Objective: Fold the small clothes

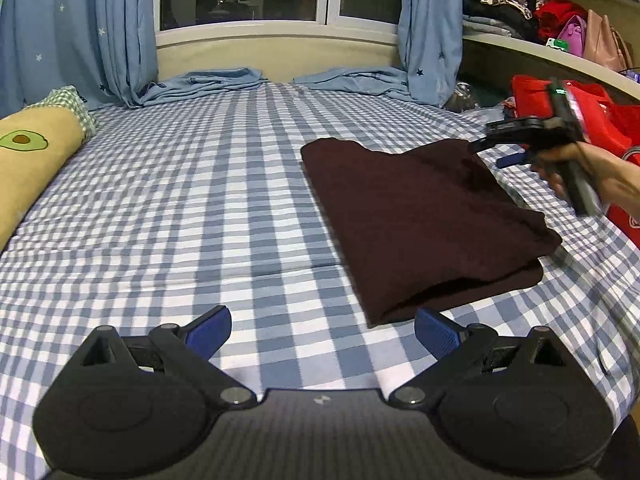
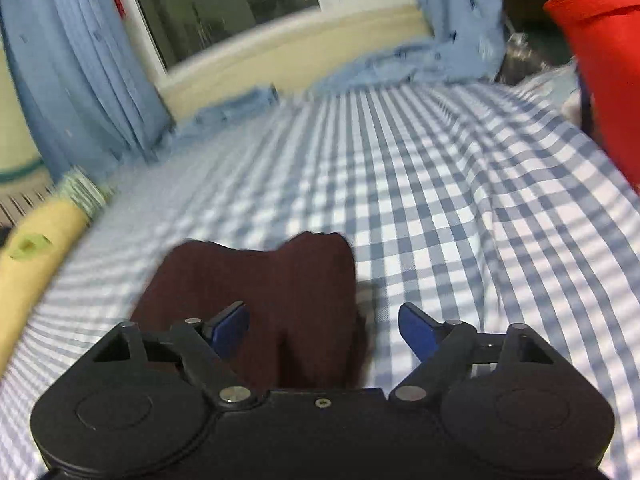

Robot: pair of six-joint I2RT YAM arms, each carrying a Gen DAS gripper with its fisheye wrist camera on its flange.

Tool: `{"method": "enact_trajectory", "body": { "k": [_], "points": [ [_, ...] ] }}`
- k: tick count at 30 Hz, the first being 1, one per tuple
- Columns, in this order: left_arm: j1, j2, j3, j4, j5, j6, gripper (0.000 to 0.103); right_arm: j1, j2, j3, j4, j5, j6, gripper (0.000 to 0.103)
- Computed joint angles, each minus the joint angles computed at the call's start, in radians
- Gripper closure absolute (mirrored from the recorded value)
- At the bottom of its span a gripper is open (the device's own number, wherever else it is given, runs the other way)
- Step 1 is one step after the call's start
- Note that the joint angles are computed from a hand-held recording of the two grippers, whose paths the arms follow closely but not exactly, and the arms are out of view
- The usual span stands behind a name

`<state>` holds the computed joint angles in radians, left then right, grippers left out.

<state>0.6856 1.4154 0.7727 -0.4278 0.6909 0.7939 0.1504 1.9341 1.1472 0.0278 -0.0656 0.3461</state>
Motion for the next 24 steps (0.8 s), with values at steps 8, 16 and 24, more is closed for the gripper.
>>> {"method": "enact_trajectory", "body": {
  "k": [8,16,24],
  "points": [
    [-0.048,0.067,0.067,0.025,-0.035,-0.059,0.003,-0.016,0.249,0.35,-0.216,-0.07,-0.072,0.091],
    [-0.088,0.09,0.055,0.067,-0.095,-0.09,0.004,-0.243,0.377,0.263,0.104,-0.519,0.309,0.093],
    [-0.136,0.064,0.013,0.162,-0.102,-0.13,0.004,-0.297,0.308,0.02,0.291,-0.572,0.218,0.053]
  ]
}}
